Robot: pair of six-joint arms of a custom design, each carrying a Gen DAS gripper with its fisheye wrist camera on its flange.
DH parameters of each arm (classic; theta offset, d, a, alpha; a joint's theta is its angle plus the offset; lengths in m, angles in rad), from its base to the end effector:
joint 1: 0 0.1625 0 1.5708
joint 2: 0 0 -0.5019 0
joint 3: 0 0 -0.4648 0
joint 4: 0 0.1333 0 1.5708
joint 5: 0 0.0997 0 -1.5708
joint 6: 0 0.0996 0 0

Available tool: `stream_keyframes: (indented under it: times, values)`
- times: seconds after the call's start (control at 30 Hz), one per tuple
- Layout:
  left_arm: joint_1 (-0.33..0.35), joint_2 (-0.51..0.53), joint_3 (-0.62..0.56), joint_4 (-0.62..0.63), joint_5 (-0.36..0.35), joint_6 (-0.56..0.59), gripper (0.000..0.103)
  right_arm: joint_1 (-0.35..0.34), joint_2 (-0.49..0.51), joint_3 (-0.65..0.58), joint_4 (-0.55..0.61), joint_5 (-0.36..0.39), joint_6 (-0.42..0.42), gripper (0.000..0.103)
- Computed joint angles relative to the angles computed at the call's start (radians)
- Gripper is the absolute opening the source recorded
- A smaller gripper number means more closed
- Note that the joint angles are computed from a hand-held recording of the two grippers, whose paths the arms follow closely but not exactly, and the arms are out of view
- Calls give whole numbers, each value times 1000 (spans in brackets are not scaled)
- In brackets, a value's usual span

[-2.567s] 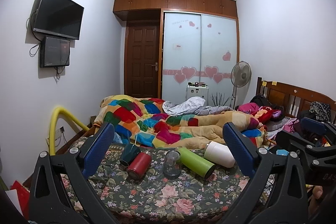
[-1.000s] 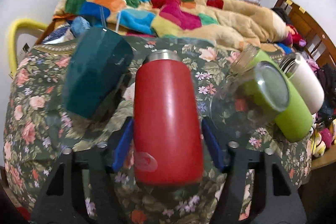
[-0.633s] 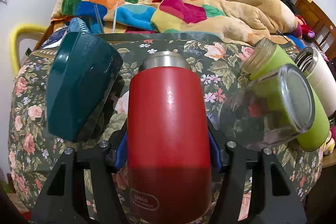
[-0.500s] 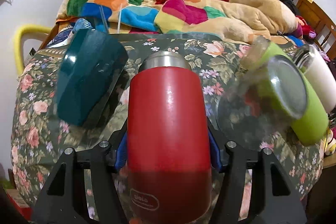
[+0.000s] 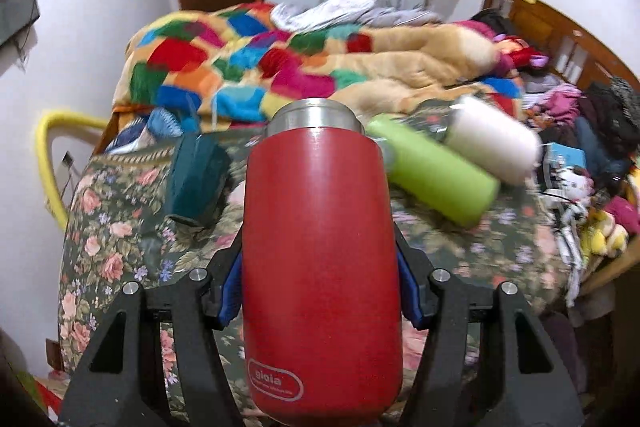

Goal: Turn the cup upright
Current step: 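Lift the red thermos off the bedspread with the left tool, then close the right tool on the red thermos while the left tool releases it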

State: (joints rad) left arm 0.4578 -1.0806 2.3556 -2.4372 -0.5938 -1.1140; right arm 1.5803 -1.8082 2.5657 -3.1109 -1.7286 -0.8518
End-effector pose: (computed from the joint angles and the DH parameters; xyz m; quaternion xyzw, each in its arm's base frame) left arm -0.3003 -0.3886 0.0699 0.0948 0.8647 -0.3332 0.3636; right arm 0.1211 -0.3586 0.3315 0.3574 -0.8499 0.3172 0.2219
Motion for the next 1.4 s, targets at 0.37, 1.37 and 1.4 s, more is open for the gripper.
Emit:
stream_keyframes:
  times: [0.37,1.37,1.4]
  values:
    - [-39,149,-56,-237,-107,185,61,-26,-83,24,34,38,-22,103]
    - [60,331,-91,-376,-251,210,63,-66,-14,14,5,-72,-34,103]
    - [47,318,-85,-367,-239,205,63,-61,-9,12,1,-75,-31,103]
